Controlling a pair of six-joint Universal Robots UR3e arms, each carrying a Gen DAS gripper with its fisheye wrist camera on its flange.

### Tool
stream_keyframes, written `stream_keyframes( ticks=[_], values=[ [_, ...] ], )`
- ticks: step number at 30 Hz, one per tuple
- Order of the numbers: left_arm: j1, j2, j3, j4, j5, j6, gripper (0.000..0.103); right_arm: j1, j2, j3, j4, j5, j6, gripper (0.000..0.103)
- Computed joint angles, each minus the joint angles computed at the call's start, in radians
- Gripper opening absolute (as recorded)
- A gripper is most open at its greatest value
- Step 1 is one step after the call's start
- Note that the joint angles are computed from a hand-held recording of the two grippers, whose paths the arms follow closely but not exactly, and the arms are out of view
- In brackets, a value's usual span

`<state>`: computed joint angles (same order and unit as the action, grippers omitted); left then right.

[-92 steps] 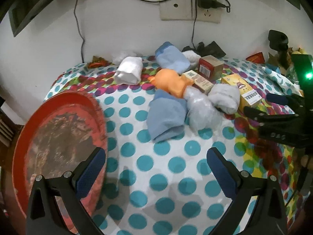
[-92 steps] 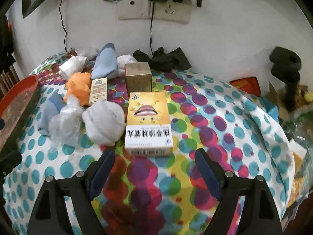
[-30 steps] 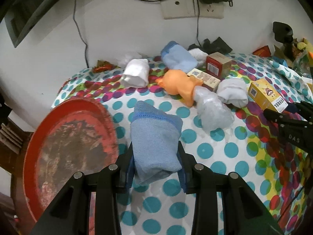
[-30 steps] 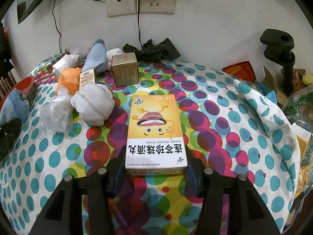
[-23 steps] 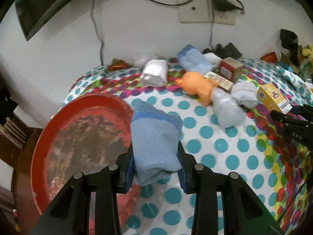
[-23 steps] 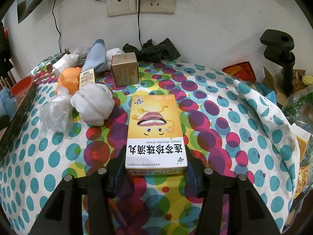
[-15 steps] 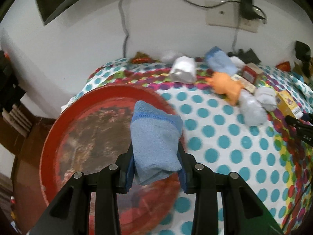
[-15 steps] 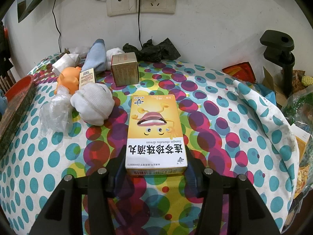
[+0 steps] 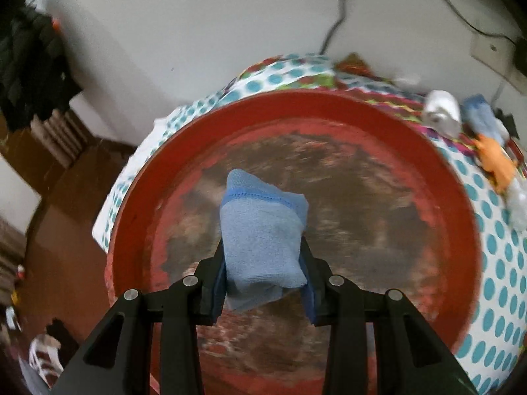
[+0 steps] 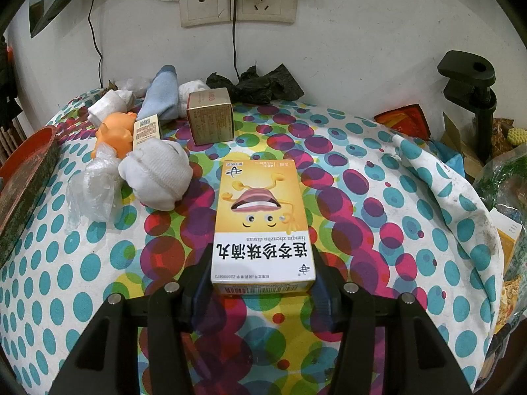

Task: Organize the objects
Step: 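Carry the blue sock into the red tray and open the left gripper, then carry the yellow medicine box into the red tray and open the right gripper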

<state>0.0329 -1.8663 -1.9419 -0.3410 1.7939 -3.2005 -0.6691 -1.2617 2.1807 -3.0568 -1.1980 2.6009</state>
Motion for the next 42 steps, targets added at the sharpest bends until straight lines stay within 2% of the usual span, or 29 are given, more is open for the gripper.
stream_keyframes(
  ticks=[5, 10, 12, 18, 20, 22, 28, 32, 39, 42],
  values=[
    [0.067, -0.011, -0.008, 0.003, -0.007, 0.017, 0.038, 0.0, 0.0, 0.0, -0.001, -0.001, 0.001, 0.054],
    [0.139, -0.006, -0.023, -0.002, -0.06, 0.043, 0.039, 0.001, 0.0, 0.0, -0.002, -0.002, 0.002, 0.054],
    [0.16, -0.005, -0.029, -0.001, -0.084, 0.057, 0.042, 0.003, 0.001, 0.0, -0.003, -0.003, 0.003, 0.054],
    [0.175, 0.064, -0.113, 0.064, -0.096, 0.083, 0.062, 0.002, 0.001, 0.0, -0.003, -0.003, 0.003, 0.054],
    [0.164, 0.091, -0.149, 0.106, -0.079, 0.083, 0.072, 0.002, 0.001, 0.001, -0.003, -0.003, 0.003, 0.054],
    [0.169, 0.113, -0.178, 0.134, -0.091, 0.084, 0.077, 0.003, 0.001, 0.001, -0.005, -0.005, 0.003, 0.054],
    [0.165, 0.145, -0.246, 0.195, -0.095, 0.073, 0.079, 0.002, 0.002, 0.0, -0.005, -0.005, 0.003, 0.054],
    [0.184, 0.182, -0.313, 0.239, -0.124, 0.028, 0.08, 0.003, 0.003, 0.0, -0.01, -0.008, 0.0, 0.054],
    [0.162, 0.221, -0.393, 0.348, -0.104, 0.015, 0.087, 0.006, 0.002, 0.001, -0.026, -0.033, 0.02, 0.052],
    [0.105, 0.187, -0.377, 0.37, -0.041, 0.052, 0.089, 0.002, -0.025, 0.036, -0.041, -0.053, 0.042, 0.052]
  ],
)
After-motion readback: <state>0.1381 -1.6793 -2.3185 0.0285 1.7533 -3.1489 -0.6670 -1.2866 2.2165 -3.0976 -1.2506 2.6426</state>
